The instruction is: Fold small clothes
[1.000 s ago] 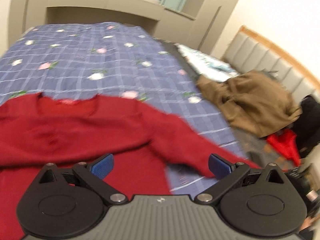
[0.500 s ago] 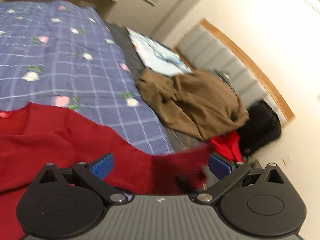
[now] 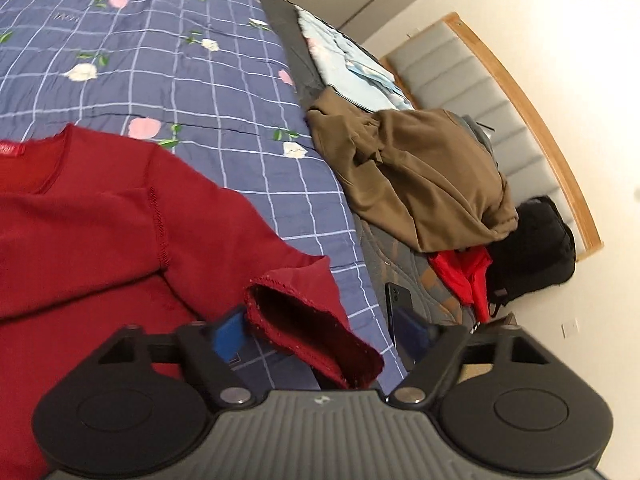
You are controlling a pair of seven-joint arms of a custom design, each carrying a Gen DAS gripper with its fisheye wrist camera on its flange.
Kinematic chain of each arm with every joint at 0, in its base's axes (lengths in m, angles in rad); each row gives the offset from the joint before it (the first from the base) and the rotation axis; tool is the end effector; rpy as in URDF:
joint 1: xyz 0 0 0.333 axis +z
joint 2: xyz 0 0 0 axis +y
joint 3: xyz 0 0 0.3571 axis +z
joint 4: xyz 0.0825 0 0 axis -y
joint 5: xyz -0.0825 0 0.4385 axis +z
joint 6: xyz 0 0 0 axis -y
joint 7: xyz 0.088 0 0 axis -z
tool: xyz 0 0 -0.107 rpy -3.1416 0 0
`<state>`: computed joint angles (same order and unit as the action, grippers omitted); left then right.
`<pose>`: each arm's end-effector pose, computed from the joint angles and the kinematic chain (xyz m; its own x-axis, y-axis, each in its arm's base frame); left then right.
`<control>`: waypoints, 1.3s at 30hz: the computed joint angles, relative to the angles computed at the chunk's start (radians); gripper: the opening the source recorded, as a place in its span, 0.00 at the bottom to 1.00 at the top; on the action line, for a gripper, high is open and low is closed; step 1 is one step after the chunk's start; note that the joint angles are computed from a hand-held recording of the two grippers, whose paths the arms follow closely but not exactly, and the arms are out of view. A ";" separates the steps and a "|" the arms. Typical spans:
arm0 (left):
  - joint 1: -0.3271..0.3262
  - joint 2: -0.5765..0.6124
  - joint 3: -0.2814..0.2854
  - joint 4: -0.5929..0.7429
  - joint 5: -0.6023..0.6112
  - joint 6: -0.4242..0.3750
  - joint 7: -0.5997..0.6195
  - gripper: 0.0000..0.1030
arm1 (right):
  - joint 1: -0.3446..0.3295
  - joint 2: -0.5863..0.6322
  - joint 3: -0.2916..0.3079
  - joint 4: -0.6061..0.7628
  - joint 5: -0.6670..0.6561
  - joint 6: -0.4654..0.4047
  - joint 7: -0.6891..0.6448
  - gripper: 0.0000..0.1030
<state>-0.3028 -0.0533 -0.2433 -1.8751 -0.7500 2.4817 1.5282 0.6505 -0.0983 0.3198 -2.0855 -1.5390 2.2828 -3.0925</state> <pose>0.5498 -0.3352 0.6324 -0.1997 -0.7173 0.6676 -0.9170 -0.1033 -0.3853 0.3579 0.4906 0.5363 0.1229 -0.9562 0.2655 -0.2408 -0.2883 -0.9268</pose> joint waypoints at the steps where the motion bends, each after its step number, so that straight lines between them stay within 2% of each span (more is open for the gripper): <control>1: 0.000 -0.002 0.000 -0.005 0.002 0.006 -0.010 0.62 | 0.001 0.002 0.002 0.002 0.003 -0.004 -0.005 0.07; 3: 0.001 0.000 -0.001 -0.008 0.021 0.011 -0.029 0.26 | 0.003 0.003 0.001 0.002 0.003 -0.005 -0.005 0.09; 4: 0.001 0.001 -0.002 -0.009 0.029 0.017 -0.038 0.24 | 0.005 0.005 0.002 0.003 0.006 -0.008 -0.007 0.10; 6: 0.000 -0.004 -0.004 -0.017 0.047 0.042 -0.047 0.12 | 0.008 0.005 0.004 0.004 0.011 -0.017 -0.008 0.17; 8: 0.000 -0.007 -0.003 -0.019 0.060 0.054 -0.038 0.08 | 0.010 0.000 0.004 -0.002 0.021 -0.019 0.000 0.22; 12: 0.006 -0.017 0.004 -0.018 0.090 0.066 -0.022 0.07 | 0.004 -0.048 -0.001 -0.049 0.070 0.026 0.058 0.42; 15: 0.015 -0.025 0.012 -0.016 0.122 0.077 -0.001 0.06 | -0.017 -0.110 -0.002 -0.106 0.113 0.081 0.156 0.51; 18: 0.032 -0.038 0.023 -0.018 0.160 0.085 0.003 0.05 | -0.044 -0.152 0.009 -0.146 0.154 0.096 0.203 0.58; 23: 0.062 -0.063 0.046 -0.041 0.179 0.111 -0.004 0.04 | -0.085 -0.168 0.021 -0.164 0.215 0.123 0.235 0.59; 29: 0.102 -0.077 0.077 -0.058 0.162 0.126 -0.027 0.04 | -0.104 -0.125 0.024 -0.131 0.231 0.149 0.226 0.61; 39: 0.177 -0.146 0.128 -0.159 0.161 0.141 -0.045 0.04 | -0.114 -0.043 -0.019 -0.053 0.221 0.230 0.219 0.69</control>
